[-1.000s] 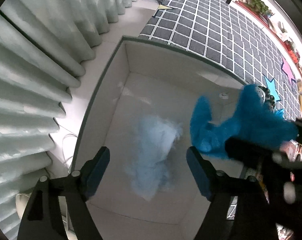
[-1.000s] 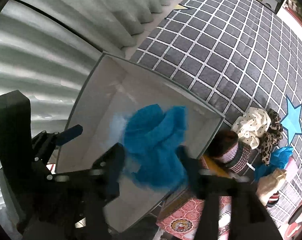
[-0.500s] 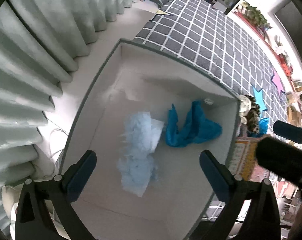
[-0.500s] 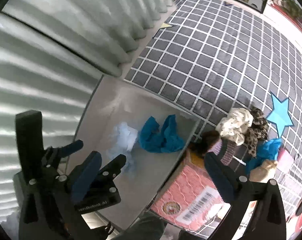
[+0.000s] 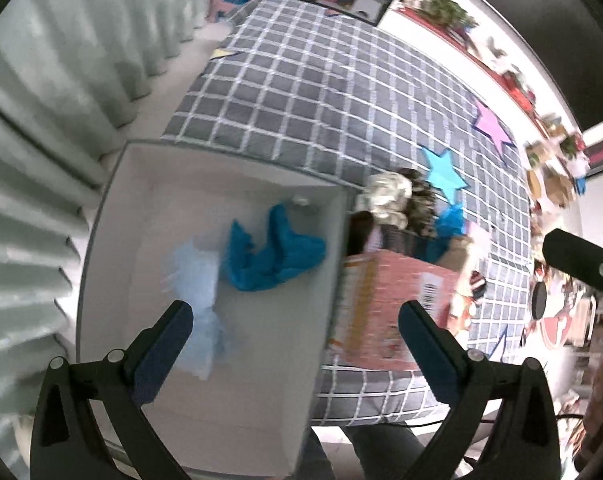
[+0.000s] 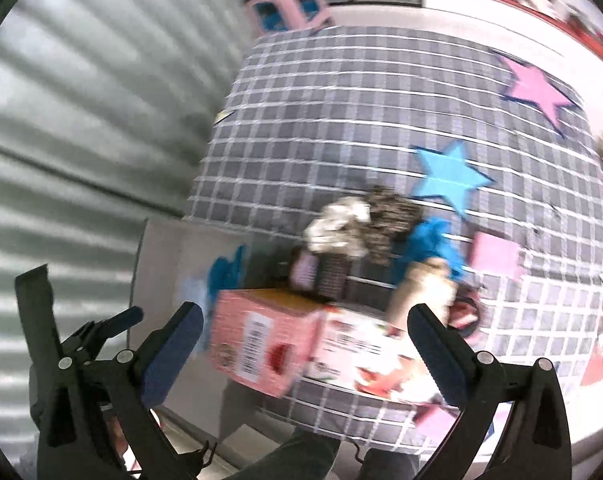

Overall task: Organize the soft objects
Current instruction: 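Move both tools back over the pile of soft items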

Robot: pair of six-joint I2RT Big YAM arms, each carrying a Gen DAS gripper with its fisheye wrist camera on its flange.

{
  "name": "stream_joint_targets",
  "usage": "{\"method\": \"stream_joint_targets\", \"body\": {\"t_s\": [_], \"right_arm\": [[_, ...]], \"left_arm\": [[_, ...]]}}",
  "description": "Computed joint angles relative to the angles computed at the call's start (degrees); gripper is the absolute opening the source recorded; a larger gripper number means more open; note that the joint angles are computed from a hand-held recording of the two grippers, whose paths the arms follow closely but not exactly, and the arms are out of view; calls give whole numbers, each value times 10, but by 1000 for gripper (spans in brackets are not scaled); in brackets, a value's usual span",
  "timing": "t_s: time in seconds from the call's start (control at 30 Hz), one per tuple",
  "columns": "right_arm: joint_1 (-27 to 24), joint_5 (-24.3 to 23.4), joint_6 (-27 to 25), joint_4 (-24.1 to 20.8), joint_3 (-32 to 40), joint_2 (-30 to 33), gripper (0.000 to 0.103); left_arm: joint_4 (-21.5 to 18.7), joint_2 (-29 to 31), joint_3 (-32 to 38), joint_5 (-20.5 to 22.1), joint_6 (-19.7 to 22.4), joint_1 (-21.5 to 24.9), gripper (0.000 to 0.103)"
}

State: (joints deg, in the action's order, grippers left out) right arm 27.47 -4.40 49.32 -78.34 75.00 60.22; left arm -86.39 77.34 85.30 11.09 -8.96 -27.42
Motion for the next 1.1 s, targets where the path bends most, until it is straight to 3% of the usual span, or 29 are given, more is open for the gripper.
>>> {"method": "stream_joint_targets", "body": {"t_s": [0.23,0.43,0.57,0.67,0.87,1.1], "right_arm": [[-53,10,54,-30,-90,-110,103],[-79,-17,115,-72,-198,-211,103],[-52,-37,191,-79,-263,-264,103],[-3,-51,282,-66,-316,-302,103],[111,-43,481,13,-403,-343,103],[177,-20,542,67,-437,-304,103]], "left_arm": [[-3,13,49,-10,12,-58,103],[-8,43,98,-11,8,-131,103],[-11,69,123,-20,-2,-184,103],[-13,94,133,-40,-18,-218,103],[-12,147,128,-61,-52,-263,103],[-15,196,127,-114,-48,-288,103]]}}
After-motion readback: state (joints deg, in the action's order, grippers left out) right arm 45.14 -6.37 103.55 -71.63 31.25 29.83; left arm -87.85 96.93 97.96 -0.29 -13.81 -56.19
